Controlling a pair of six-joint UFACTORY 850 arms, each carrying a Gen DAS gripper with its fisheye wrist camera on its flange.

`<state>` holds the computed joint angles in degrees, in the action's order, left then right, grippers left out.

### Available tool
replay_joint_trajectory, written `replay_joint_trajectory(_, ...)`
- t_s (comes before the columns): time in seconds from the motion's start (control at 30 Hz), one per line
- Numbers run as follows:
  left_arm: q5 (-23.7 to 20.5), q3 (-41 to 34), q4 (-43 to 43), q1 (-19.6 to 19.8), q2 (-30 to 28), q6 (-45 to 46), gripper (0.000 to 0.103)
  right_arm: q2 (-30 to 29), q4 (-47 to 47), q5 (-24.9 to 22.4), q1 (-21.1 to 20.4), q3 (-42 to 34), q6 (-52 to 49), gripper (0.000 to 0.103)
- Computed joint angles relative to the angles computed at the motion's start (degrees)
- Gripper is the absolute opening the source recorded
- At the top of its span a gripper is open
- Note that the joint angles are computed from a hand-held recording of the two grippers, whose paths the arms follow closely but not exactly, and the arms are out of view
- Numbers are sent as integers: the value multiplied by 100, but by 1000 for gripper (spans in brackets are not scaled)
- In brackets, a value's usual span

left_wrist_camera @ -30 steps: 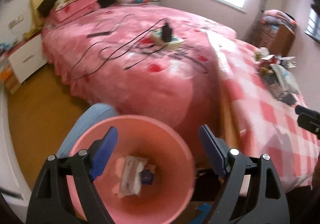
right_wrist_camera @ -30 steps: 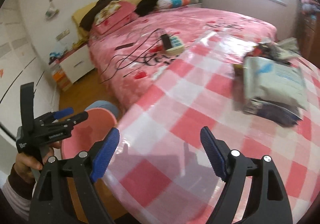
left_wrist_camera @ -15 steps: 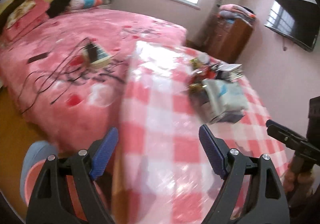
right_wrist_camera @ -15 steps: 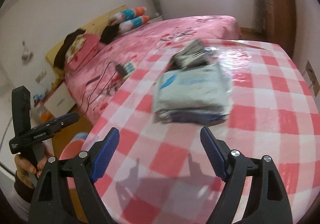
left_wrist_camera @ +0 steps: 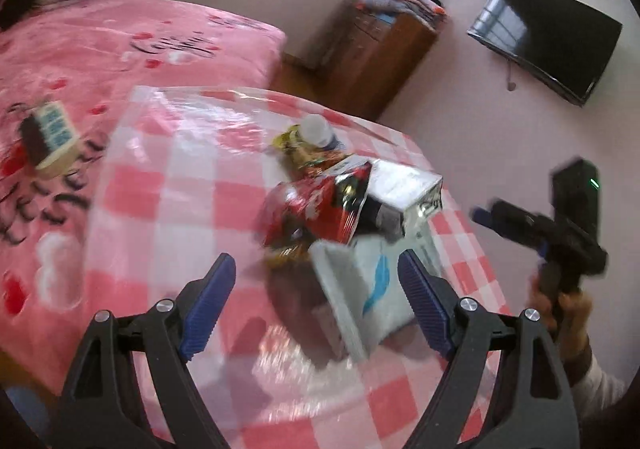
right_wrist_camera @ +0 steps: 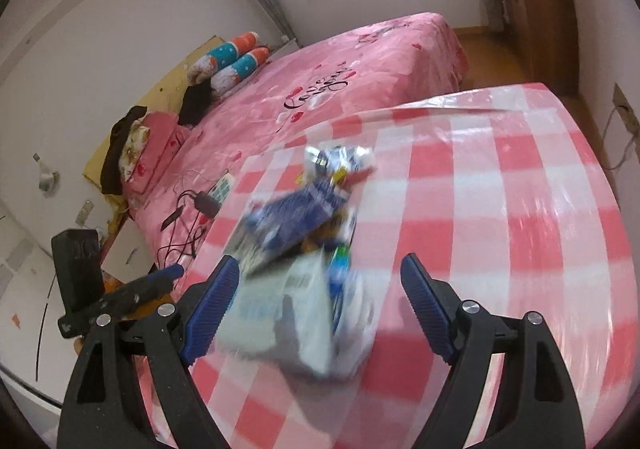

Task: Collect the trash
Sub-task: 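Move both tools back to the trash pile on the table, then grasp the red snack bag with the left tool while the right tool grasps the white milk carton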

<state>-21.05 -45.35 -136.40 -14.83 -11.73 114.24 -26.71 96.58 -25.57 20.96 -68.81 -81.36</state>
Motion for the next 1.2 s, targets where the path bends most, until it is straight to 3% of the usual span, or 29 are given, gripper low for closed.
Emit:
replay_joint_trajectory(0.23,-699,-796,1209,345,-903,-1080,85,-1426,-2014,-230,18,-2098,1669,82)
replay_joint_trajectory(0.5,-1169,-1304,1543,510,-1523,-1508,85,-2800,-3641,-733,109,-4236,3155,82)
replay_joint_trajectory(0.77,-1481,-1642,1673,559,-1916,-1999,84,-4490,-4743,-1908,50,-6890,5073,82)
replay_joint_trajectory(0.87,-1512,-1679,1757,540,-1954,-2135,79,-5161,-5357,-2414,104,-7986,5691,67)
replay_joint_trajectory(0.9,-1520,-1695,1798,536,-1972,-2190,77,-5266,-5403,-2532,119,-8146,5722,59)
replay_joint_trajectory(0.93,-1530,-1707,1836,526,-1985,-2235,76,-5239,-5409,-2521,146,-8067,5578,58)
replay_joint_trajectory(1.0,-1498,-1682,1748,502,-1974,-2165,75,-4911,-5325,-2363,210,-7470,4954,50)
replay_joint_trajectory(1.2,-1530,-1599,1754,433,-1927,-2094,74,-4389,-4735,-2488,224,-6464,3848,46)
